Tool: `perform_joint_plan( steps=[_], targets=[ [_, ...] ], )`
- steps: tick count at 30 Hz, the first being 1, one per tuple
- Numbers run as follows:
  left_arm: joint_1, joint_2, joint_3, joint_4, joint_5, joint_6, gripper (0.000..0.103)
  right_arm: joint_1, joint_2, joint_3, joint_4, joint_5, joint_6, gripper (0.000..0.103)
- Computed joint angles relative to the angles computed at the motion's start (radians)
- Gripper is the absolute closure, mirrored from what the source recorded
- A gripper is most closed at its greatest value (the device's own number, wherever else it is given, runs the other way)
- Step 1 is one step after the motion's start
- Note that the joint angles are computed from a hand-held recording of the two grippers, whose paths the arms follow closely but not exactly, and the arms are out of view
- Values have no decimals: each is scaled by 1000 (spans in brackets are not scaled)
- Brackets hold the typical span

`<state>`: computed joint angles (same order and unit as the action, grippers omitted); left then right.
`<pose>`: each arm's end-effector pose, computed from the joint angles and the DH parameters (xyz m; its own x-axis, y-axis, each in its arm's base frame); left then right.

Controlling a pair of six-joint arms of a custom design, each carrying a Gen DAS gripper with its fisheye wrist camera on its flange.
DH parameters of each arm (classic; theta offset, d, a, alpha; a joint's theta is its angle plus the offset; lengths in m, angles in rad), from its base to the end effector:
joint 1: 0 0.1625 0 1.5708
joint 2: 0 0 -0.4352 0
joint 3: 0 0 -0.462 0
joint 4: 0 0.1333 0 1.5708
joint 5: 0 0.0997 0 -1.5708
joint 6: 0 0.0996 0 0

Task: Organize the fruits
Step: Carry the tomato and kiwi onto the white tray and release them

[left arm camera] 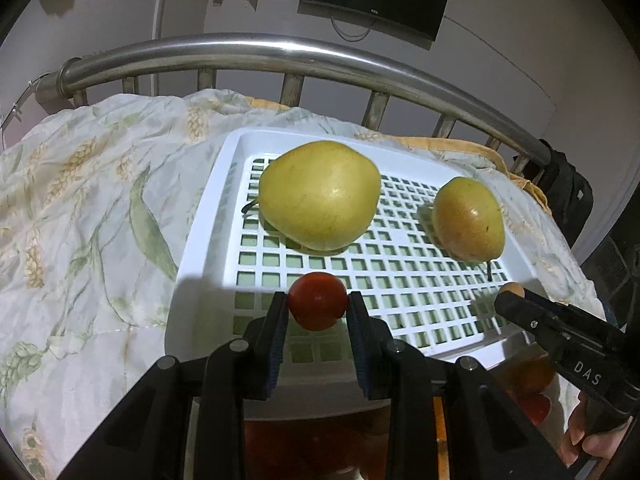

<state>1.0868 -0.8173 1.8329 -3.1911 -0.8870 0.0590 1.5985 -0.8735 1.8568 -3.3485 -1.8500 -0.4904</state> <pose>-0.1368 -0.6819 0.0804 -0.8292 0.0857 -0.5523 0.4325 0.7244 -0.5369 0.1245 -0.6705 0.1156 -0.8433 -0.1800 0.5064 -0.4723 0.6979 -0.5384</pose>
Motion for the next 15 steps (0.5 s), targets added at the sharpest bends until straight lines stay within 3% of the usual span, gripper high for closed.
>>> perform_joint_plan(
  steps=[6, 9, 11, 15],
  targets=[
    [-1, 8, -4, -6, 15, -3, 68, -4, 8, -8, 5, -19, 6, 74],
    [-6, 7, 4, -38, 19, 6, 41, -8, 4, -3, -2, -15, 20, 54],
    [-11, 2, 12, -70, 18, 14, 23, -9, -8, 9, -21, 2, 27, 35],
    [-24, -22, 36, -141, 1, 18, 10, -8, -41, 40, -81, 40, 38, 23]
  ],
)
